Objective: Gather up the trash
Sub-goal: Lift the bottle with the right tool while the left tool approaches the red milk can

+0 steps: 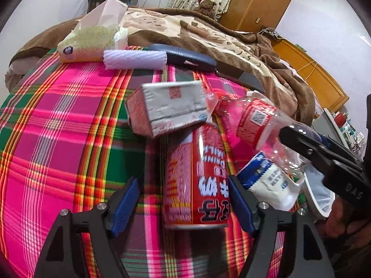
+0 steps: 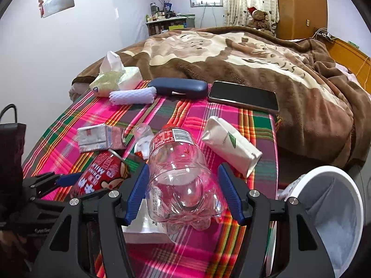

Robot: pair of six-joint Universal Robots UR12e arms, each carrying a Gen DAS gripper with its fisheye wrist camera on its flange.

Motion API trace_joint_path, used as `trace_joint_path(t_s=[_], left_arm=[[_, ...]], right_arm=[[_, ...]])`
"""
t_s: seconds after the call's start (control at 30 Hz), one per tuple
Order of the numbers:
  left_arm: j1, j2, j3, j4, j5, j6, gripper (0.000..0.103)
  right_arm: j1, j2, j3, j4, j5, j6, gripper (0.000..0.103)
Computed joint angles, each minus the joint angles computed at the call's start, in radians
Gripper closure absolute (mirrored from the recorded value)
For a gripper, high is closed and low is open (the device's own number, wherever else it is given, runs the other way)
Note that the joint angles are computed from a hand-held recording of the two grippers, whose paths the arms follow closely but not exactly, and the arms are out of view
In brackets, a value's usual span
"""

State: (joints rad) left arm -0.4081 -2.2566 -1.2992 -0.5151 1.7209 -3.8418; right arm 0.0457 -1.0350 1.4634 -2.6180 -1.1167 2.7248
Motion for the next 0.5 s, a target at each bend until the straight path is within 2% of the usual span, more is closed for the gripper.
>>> trace_joint_path(t_s=[0.13,0.3,0.5], left_arm=[[0.004,0.016,-0.035,0.044,0.000,-0.004,0.029],[0.009,0.034,-0.069,0.064,0.001,-0.014,0.040],[0.006,0.062,-0.114,0.073,0.021,-0.024,0.040]], right_arm=[[-0.011,-0.015,0.025,-0.004,0.022,0.002,0.040],[-0.019,-0.032,0.051,0.014,0.044,0.001,0.040],[-0.026,-0.048,0.069,0.074,0.074,-0.026,0.041]])
